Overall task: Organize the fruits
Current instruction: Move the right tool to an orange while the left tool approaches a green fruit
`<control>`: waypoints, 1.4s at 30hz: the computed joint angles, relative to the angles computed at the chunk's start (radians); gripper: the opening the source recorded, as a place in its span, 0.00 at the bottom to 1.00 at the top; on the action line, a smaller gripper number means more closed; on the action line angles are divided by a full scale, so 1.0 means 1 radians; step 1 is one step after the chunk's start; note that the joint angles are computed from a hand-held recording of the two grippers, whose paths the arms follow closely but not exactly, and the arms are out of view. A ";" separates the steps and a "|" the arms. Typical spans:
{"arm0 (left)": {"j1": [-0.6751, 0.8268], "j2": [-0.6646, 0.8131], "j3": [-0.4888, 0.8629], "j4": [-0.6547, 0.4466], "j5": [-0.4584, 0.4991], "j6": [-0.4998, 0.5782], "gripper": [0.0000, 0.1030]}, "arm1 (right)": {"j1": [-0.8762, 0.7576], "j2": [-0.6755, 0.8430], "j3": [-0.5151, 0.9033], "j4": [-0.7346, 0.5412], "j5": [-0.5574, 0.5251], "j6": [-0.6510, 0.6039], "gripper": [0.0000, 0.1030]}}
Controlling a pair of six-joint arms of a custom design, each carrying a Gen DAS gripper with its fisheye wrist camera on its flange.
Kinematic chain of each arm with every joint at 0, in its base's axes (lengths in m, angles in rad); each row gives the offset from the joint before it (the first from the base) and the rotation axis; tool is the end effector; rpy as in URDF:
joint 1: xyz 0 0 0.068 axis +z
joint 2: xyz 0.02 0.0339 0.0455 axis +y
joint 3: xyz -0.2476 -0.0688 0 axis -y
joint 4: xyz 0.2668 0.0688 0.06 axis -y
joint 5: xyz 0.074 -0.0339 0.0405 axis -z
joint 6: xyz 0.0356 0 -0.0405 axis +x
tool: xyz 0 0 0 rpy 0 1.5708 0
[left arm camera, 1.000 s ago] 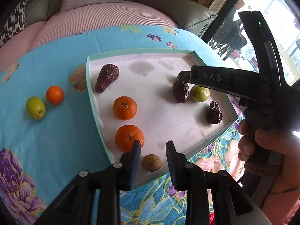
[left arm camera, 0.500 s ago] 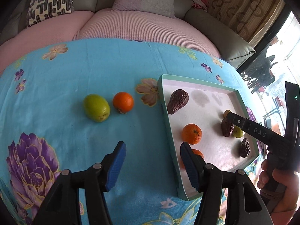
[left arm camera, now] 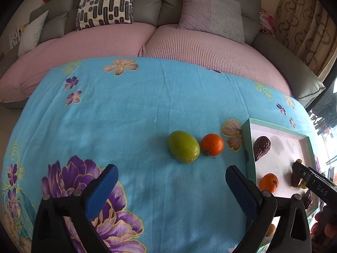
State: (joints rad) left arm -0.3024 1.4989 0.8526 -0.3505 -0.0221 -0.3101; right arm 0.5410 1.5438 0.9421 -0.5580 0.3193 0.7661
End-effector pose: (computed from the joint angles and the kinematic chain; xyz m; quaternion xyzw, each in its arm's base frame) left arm 0.2970 -0.0918 0.1557 -0.0068 0.9590 -0.0752 0.2731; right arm 0.2717 0.1502 0.1606 0.1408 0.9567 -0.0010 0.2546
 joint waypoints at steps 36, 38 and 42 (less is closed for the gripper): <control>0.158 0.173 0.174 0.115 -0.096 -0.054 1.00 | 0.056 0.337 0.404 0.017 0.015 -0.117 0.88; 0.170 0.165 0.160 0.134 -0.081 -0.061 1.00 | 0.064 0.350 0.415 0.016 0.008 -0.128 0.88; 0.184 0.142 0.114 0.203 -0.046 -0.049 1.00 | 0.071 0.364 0.419 0.034 -0.007 -0.129 0.88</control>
